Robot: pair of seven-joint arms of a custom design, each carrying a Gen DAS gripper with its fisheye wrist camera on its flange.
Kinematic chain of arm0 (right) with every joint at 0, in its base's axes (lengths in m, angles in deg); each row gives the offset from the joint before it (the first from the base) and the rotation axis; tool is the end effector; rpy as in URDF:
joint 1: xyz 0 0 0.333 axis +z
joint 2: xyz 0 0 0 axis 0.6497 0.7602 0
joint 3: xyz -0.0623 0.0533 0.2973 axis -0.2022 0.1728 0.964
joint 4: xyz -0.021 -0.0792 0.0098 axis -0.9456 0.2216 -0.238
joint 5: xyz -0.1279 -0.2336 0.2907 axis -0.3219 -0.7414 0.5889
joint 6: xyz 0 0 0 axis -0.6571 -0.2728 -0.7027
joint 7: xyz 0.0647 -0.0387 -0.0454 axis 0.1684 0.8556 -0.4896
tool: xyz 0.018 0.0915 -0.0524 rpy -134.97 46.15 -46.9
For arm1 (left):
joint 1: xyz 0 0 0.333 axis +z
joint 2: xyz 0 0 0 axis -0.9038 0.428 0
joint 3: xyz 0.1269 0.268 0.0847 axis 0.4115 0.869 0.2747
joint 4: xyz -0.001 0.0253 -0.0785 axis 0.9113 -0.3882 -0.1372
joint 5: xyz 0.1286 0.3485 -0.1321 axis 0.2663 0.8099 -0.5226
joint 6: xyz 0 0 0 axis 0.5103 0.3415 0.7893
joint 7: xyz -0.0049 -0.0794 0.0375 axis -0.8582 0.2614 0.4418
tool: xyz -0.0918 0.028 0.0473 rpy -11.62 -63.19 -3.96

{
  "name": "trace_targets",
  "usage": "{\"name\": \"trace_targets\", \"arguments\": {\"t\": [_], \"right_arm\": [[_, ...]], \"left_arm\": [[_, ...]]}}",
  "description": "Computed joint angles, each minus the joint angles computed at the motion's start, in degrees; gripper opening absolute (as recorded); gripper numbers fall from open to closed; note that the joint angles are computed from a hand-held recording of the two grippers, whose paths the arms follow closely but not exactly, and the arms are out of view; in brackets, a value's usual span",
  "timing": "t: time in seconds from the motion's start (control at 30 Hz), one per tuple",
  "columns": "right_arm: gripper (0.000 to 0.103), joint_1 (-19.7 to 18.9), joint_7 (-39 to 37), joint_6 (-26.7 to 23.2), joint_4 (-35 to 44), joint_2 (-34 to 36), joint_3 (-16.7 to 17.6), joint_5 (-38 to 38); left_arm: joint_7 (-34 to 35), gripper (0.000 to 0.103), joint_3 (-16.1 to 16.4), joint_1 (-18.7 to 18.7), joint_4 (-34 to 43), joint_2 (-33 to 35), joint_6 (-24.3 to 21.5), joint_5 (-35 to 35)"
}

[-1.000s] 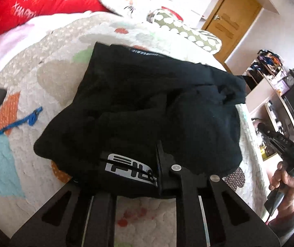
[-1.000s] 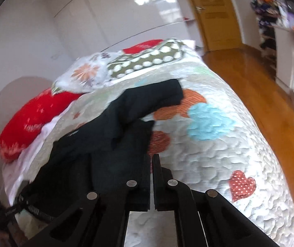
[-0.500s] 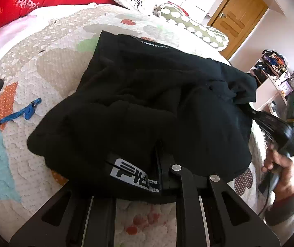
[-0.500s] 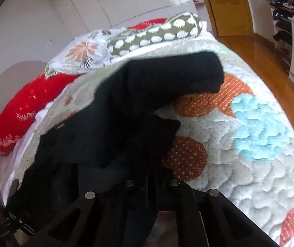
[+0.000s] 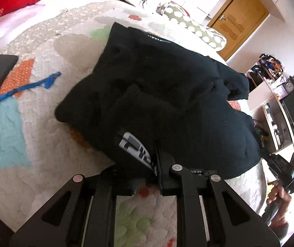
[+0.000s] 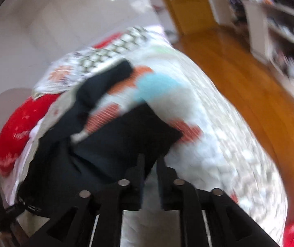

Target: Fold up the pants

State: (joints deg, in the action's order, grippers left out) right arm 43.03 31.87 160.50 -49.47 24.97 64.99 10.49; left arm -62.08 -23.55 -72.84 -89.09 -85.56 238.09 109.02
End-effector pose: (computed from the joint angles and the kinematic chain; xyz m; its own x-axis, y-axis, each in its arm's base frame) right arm 0.6354 0.0288 0.4540 0.1982 -0.8760 -0.4397 -0.8018 0.1131 -0.5868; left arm 0.4571 -0.2328 0.4504 0.3929 -0.8259 0.4043 -0.6502 -0.5605 -0.5130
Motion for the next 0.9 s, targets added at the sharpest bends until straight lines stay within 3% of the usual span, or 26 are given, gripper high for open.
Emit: {"name": "trace_targets", "arguments": {"t": [0.03,0.07,0.1,0.13,0.17,0.27,0.33,0.37,0.43,0.47,0.5,0.53,0.57,0.6,0.63,0.7,0.83,0.9], "right_arm": [[0.036,-0.5,-1.8,0.8,-1.1,-0.7,0.2,2.8],[0.056,-0.6,-2.5,1.9,-2.1,-1.2,0.1,4.1],[0.062,-0.6,-3.2,2.6,-2.3,-1.2,0.1,5.3],[0.062,-0.6,-2.6,2.4,-1.7,-0.6,-0.1,5.1],[0.062,-0.3,-0.6,1.9,-0.8,0.3,-0.3,3.2],[0.062,0.1,2.1,0.7,2.9,3.2,0.1,0.4],[0.064,-0.5,0.7,-0.3,4.6,4.5,1.0,1.4],[0.064,-1.4,-0.9,-1.2,4.9,4.7,1.5,3.4],[0.052,-2.9,-3.9,-4.7,7.1,6.1,2.7,8.7],[0.034,-2.9,-3.9,-5.7,8.0,6.7,2.7,9.0],[0.027,-2.4,-3.1,-5.7,8.5,7.1,2.6,8.0],[0.017,-1.7,-1.8,-5.0,8.6,7.2,2.4,6.1],[0.015,-1.5,-1.7,-4.3,8.1,6.6,2.4,5.9],[0.014,-2.2,-2.8,-4.9,7.4,5.7,2.8,8.1],[0.013,-3.6,-4.9,-7.2,6.4,4.2,3.2,12.6],[0.012,-4.3,-9.0,-8.7,3.5,0.2,2.6,17.7],[0.012,-2.7,-12.7,-7.8,-2.8,-7.5,-0.6,17.6],[0.012,-1.6,-12.8,-4.9,-6.0,-10.2,-1.9,15.4]], "left_arm": [[-0.3,0.025,-0.1,0.1,-0.4,-0.8,-0.4,0.3],[-0.4,0.035,-0.3,0.0,-0.6,-1.6,-1.5,0.3],[-0.9,0.042,-0.7,0.2,-0.6,-2.2,-3.0,0.7],[-2.9,0.055,-1.5,1.0,-0.9,-3.2,-4.2,2.4],[-5.2,0.062,-2.0,1.8,-1.5,-3.9,-3.7,4.3],[-10.7,0.068,-2.6,3.5,-2.9,-4.9,-2.4,7.0],[-10.0,0.069,-1.7,2.9,-2.4,-3.9,-2.5,5.6],[-9.6,0.069,-1.4,2.7,-1.8,-3.0,-2.8,5.1],[-10.8,0.069,-1.8,3.6,-0.3,-1.4,-2.9,7.5],[-11.6,0.069,-1.7,3.8,0.4,-0.6,-2.9,8.6],[-12.8,0.069,-1.5,4.1,0.7,-0.1,-1.9,9.9],[-14.5,0.065,-1.3,4.6,0.8,0.3,-0.3,11.5],[-15.5,0.034,-1.1,4.8,1.0,0.5,0.8,12.6],[-13.3,0.020,-0.1,3.9,1.1,0.8,1.3,10.7],[-8.3,0.018,1.2,2.1,1.8,1.0,0.0,6.3],[-6.2,0.016,0.7,1.5,3.0,0.5,-3.2,5.7],[-6.2,0.013,-0.4,1.1,1.3,-4.1,-4.1,6.7],[-5.1,0.013,-0.1,0.4,-1.3,-6.5,-3.6,4.7]]}}
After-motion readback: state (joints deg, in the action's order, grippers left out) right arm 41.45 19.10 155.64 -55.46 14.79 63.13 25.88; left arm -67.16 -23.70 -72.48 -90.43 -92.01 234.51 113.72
